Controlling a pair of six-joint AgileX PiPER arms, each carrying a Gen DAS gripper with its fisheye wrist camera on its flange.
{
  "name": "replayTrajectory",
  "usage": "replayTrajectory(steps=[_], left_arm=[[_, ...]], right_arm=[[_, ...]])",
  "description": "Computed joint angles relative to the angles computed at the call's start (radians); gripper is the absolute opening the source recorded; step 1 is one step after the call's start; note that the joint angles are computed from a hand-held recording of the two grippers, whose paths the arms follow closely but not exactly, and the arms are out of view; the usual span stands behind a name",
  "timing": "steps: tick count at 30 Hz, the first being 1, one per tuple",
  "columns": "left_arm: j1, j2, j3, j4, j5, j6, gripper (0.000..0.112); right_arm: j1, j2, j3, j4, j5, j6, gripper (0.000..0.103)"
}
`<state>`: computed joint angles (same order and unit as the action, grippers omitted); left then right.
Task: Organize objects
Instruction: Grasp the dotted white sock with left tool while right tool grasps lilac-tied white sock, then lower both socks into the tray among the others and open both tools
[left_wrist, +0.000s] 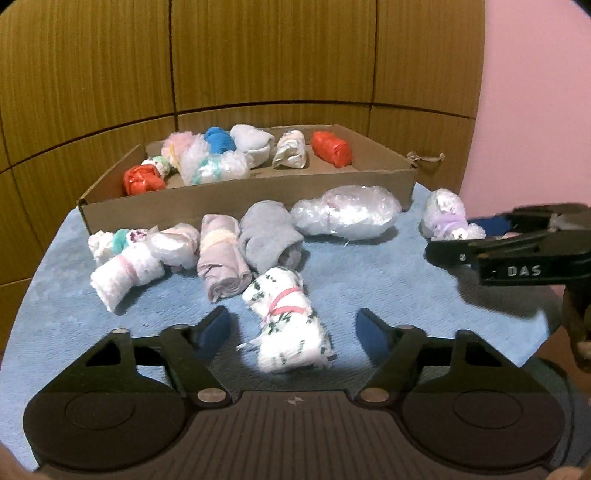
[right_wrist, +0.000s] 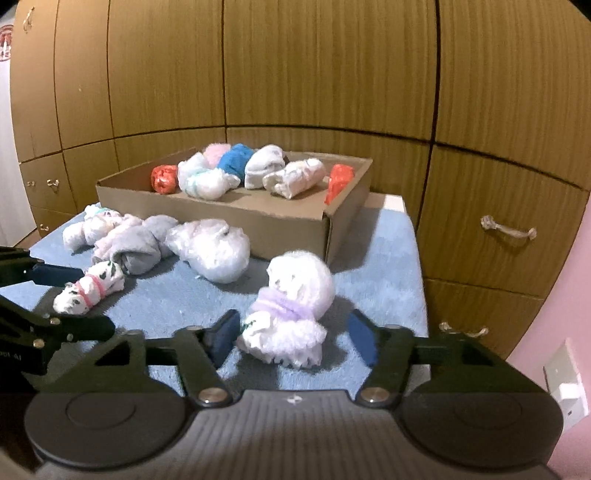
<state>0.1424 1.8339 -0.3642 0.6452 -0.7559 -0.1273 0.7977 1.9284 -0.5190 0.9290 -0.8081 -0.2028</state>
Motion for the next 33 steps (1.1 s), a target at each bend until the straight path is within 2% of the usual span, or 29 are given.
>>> replayTrajectory(steps=[4, 6, 7, 15, 21, 23, 28, 33], left_arm=[[0.006, -0.002, 0.007, 0.031, -0.017, -0.01, 0.052], [0.007, -0.011, 0.0, 0.043, -0.001, -0.033, 0.039], [0.019, -0.015, -0.005, 0.065, 0.006, -0.051, 0.038], [0.134, -0.073, -0.02, 0.286, 0.024, -0.196, 0.037], [0.221, -0.188, -0.093, 0.584, 0.051, -0.488, 0.037], [0.223, -0.216, -0.154, 0.677, 0.072, -0.622, 0.037], [0.2, -0.237, -0.305, 0.796, 0.091, -0.805, 0.037], [0.148, -0.198, -0.483, 0.922, 0.128, -0.971, 0.037]], right_arm=[[0.025, 0.009, 0.008, 0.002, -0.03, 0.032, 0.037], [0.032, 0.004, 0.014, 0.011, -0.037, 0.036, 0.036], [0.032, -0.006, 0.019, 0.007, -0.033, 0.043, 0.036], [0.072, -0.126, 0.043, 0.113, -0.021, -0.073, 0.036], [0.062, -0.268, 0.027, 0.203, 0.022, -0.273, 0.036], [0.025, -0.304, 0.003, 0.197, 0.059, -0.328, 0.036], [-0.068, -0.354, -0.094, 0.23, 0.164, -0.537, 0.036], [-0.157, -0.356, -0.198, 0.25, 0.274, -0.689, 0.036]])
